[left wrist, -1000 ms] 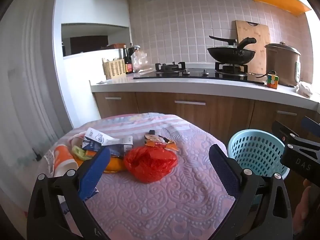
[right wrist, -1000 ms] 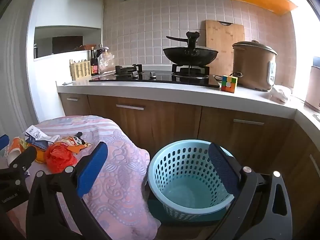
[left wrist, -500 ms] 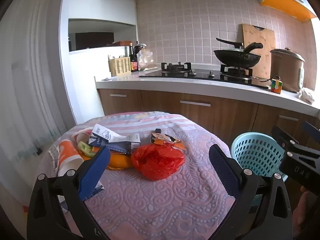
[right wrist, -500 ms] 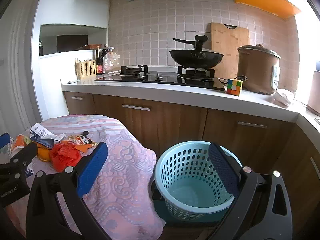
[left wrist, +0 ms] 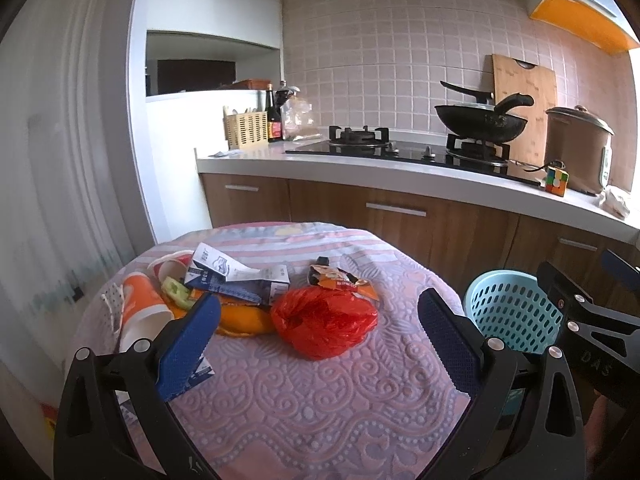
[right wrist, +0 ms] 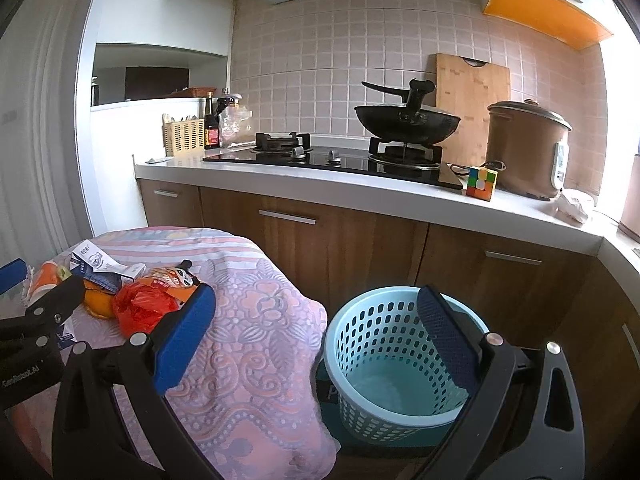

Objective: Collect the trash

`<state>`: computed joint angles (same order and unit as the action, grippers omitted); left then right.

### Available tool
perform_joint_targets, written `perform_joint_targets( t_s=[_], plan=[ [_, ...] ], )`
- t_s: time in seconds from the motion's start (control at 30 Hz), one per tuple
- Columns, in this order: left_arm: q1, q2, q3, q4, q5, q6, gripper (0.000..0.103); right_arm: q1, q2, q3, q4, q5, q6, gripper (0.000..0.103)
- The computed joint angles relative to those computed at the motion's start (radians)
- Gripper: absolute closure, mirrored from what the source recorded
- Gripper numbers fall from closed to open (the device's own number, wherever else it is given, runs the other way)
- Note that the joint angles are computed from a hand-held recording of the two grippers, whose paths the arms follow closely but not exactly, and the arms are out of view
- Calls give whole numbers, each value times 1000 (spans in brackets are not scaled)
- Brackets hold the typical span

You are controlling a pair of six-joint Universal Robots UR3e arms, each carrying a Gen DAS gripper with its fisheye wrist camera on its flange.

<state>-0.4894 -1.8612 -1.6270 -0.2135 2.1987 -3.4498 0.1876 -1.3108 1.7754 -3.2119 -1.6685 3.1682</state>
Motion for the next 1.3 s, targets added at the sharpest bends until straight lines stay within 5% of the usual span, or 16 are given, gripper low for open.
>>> perform_joint_targets(
  t_s=[1.3],
  plan=[
    [3, -2, 13, -10, 0, 1, 7, 6, 10, -12, 1, -11, 6, 8]
  ],
)
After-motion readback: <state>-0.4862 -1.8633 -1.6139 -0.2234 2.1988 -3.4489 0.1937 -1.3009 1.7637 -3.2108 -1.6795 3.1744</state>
